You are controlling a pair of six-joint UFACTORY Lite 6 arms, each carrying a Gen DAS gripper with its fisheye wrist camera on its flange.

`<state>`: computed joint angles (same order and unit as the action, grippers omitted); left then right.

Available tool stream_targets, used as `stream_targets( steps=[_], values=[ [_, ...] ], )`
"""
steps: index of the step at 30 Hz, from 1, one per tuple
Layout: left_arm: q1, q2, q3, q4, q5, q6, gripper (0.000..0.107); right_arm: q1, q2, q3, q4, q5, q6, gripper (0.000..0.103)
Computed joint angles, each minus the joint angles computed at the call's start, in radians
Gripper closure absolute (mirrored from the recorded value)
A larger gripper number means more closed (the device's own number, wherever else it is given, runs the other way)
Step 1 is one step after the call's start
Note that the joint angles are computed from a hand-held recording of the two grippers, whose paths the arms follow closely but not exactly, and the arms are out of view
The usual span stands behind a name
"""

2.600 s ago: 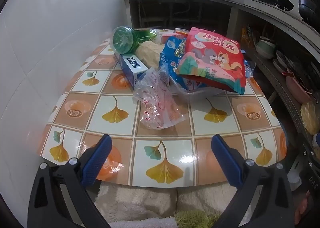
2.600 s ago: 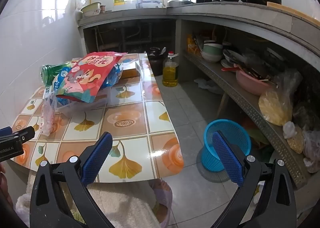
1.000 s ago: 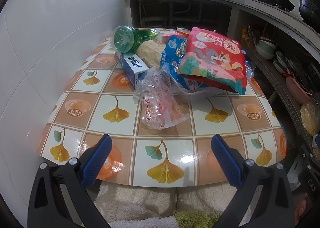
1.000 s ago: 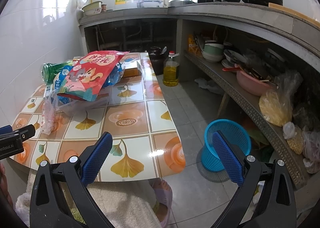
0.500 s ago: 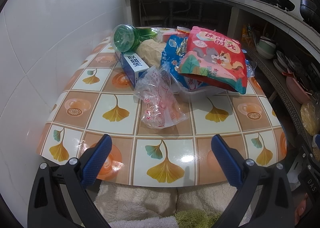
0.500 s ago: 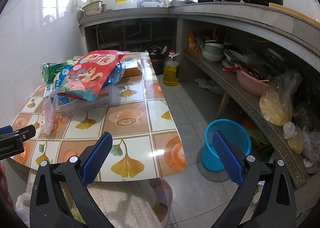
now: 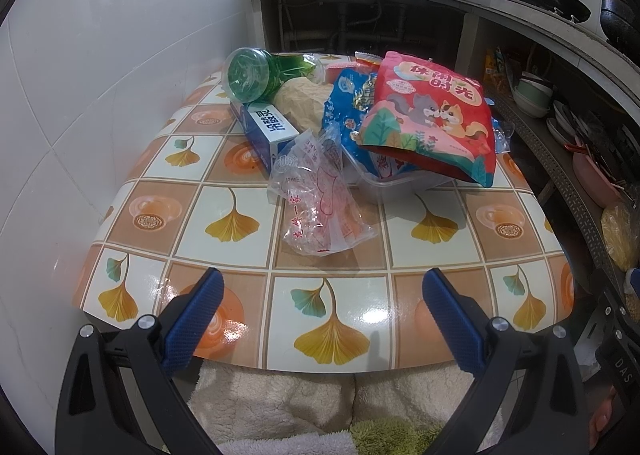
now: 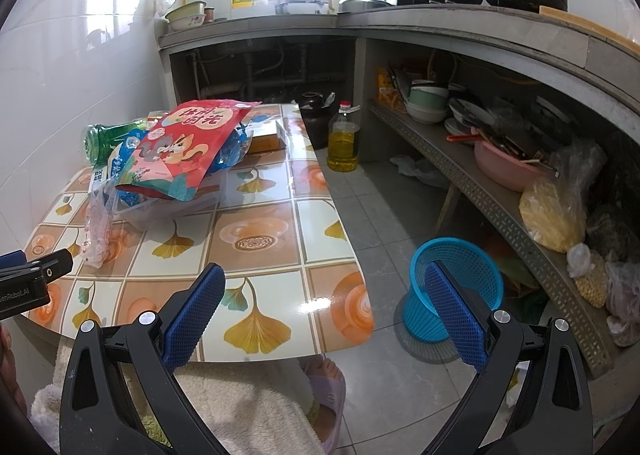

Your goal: Collect trash

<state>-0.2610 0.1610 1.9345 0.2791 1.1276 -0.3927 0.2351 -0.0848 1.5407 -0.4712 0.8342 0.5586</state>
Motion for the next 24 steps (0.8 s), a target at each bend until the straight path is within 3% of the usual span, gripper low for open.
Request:
stream_targets(
  steps=[24],
  values=[
    [0.01,-0.045,-0.064,-0.001,-0.004,0.003,0.01,0.019,0.017,0.001,-0.012,0.005,0.022,0.008]
  ],
)
